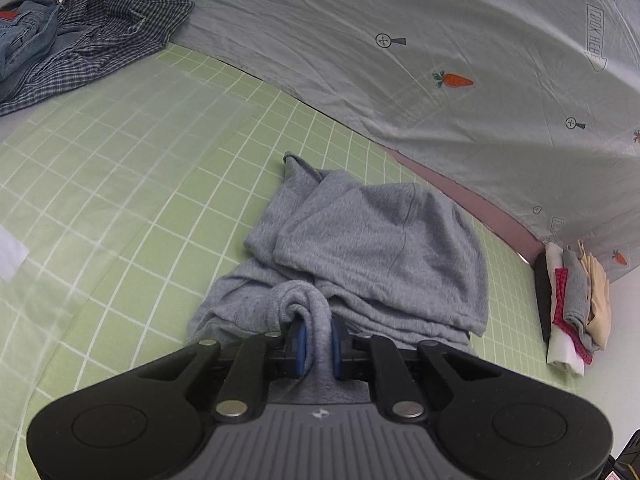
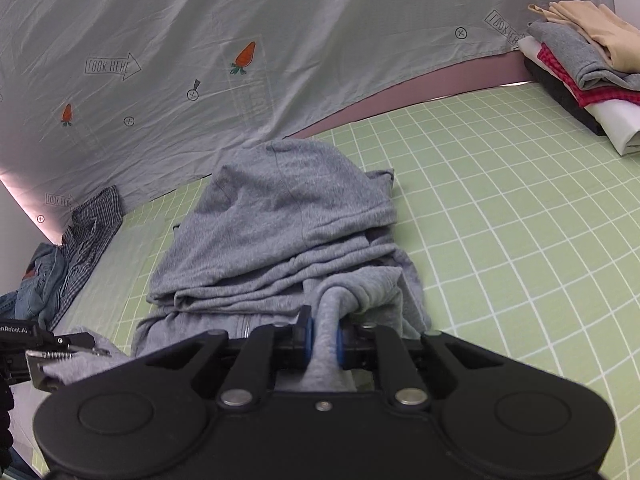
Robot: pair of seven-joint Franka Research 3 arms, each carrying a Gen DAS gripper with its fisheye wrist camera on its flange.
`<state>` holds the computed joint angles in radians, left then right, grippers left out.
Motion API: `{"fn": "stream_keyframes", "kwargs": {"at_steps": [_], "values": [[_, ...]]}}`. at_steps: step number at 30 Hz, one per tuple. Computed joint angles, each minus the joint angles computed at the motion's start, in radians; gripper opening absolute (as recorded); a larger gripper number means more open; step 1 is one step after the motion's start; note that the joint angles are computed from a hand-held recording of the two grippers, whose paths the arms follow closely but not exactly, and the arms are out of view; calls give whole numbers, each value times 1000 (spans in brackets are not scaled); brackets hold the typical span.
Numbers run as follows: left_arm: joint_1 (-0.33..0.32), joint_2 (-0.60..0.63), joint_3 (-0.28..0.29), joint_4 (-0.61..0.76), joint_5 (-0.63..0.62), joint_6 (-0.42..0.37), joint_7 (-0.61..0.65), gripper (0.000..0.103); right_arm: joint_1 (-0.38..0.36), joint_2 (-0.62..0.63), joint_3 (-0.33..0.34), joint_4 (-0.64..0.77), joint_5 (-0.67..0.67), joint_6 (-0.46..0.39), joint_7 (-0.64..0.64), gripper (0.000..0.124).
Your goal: Fold clothes
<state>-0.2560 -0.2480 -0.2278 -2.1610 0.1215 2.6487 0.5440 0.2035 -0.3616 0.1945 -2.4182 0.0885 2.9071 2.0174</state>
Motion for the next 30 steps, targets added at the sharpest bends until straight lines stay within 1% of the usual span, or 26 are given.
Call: {"fn": "stream_keyframes", "kwargs": {"at_steps": [6,9,11,12,14,15,19,21,23,24,26,27,28,30], "values": [[25,152,8,140,27,37,7,14,-14,145,-23,126,-16,40,-9,11],[36,247,15,225,27,26,18,14,-17,229,-39,196,-31,49,18,12],[45,314,21,292,18,-9,25,14,-18,292,-50,252,-70,37,59,14],[51,344,21,323,-8,-33,36,14,-10,325,-62,283,-74,21,68,15],[63,388,21,368,-56,-60,53,15,11,391,-91,349,-58,-21,67,17],[67,402,21,381,-63,-64,63,19,21,417,-103,378,-38,-44,65,18],[68,423,21,406,-53,-73,77,22,45,472,-130,452,37,-109,10,23],[71,412,20,389,-63,-62,73,25,48,473,-132,453,86,-117,-28,26],[74,396,18,371,-81,-53,68,29,48,462,-134,439,138,-112,-48,32],[73,386,18,363,-83,-53,62,31,50,454,-137,431,154,-108,-47,33],[69,369,19,353,-70,-58,49,36,53,434,-141,411,171,-99,-32,40],[66,358,20,346,-61,-61,44,39,55,424,-143,401,171,-93,-19,42],[62,345,19,337,-47,-65,42,44,58,413,-144,391,162,-87,-4,44],[56,318,17,317,-28,-70,37,48,61,390,-146,366,127,-71,36,48]]}}
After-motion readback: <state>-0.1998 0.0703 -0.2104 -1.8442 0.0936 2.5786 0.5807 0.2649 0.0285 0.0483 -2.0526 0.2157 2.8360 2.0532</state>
